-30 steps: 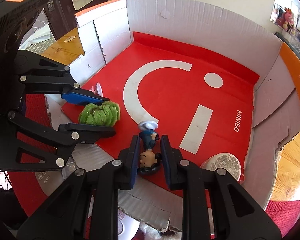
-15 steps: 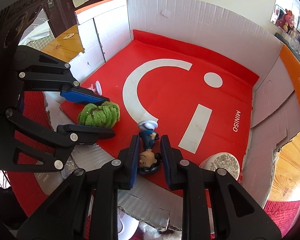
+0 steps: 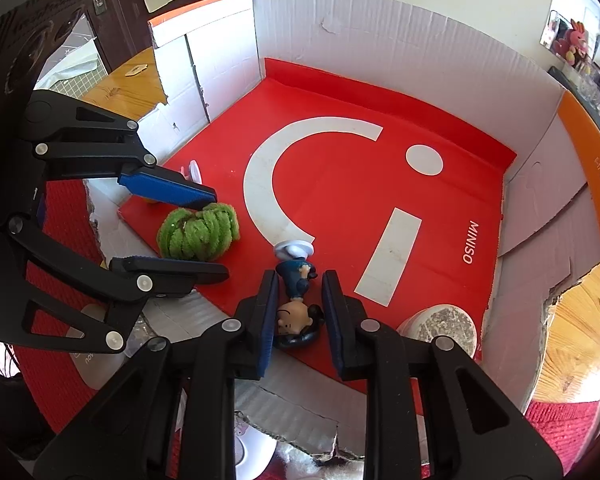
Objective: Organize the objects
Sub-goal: 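Withdraw both grippers from the box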
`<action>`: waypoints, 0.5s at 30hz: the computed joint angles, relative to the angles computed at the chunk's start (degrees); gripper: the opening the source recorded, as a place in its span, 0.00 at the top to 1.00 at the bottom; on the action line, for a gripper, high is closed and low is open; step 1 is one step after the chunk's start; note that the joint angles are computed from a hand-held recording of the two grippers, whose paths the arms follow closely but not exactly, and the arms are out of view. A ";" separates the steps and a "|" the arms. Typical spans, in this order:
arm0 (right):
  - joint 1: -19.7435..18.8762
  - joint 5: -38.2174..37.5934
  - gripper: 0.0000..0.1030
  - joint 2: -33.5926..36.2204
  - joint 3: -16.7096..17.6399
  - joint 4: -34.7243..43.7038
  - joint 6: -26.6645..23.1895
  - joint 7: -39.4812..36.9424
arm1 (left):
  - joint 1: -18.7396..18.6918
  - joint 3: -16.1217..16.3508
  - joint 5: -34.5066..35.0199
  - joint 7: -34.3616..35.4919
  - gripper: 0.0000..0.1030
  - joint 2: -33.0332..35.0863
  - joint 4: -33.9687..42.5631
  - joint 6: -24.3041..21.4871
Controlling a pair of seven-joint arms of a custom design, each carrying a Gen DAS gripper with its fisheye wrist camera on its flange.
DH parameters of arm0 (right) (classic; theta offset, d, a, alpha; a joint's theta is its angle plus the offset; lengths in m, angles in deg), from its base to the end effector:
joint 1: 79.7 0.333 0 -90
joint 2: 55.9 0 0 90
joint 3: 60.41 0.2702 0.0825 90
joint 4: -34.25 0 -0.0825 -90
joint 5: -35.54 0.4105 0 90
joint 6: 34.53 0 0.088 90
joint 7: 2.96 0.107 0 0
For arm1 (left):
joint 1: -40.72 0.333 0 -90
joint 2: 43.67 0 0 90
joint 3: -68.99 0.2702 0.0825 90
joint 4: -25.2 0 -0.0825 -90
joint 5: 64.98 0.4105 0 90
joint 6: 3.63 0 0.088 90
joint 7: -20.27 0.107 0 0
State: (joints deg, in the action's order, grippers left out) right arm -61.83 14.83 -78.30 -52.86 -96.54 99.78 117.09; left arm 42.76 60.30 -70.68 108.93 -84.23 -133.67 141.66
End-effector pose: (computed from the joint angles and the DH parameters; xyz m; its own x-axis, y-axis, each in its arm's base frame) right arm 0.4665 0.2197 0.5047 0.0756 -0.9872 0.1407 -0.8435 -0.1385 -0.5189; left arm 0.4130 -0.0398 0.4118 -0.0115 -0.9999 -0.0005 -0.8924 0.0105 -0.4510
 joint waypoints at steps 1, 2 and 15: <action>0.01 0.09 0.79 -0.05 -0.05 -0.04 0.13 -0.01 | -0.05 0.06 -0.08 -0.02 0.58 -0.04 -0.01 0.00; 0.04 0.26 0.79 -0.15 -0.16 -0.21 0.35 -0.15 | -0.14 0.11 -0.19 -0.01 0.58 -0.10 -0.05 0.02; -0.40 -2.35 0.49 -2.97 1.10 -1.45 -0.05 1.72 | -0.33 -0.08 -1.34 -2.24 0.54 -6.43 -3.34 0.88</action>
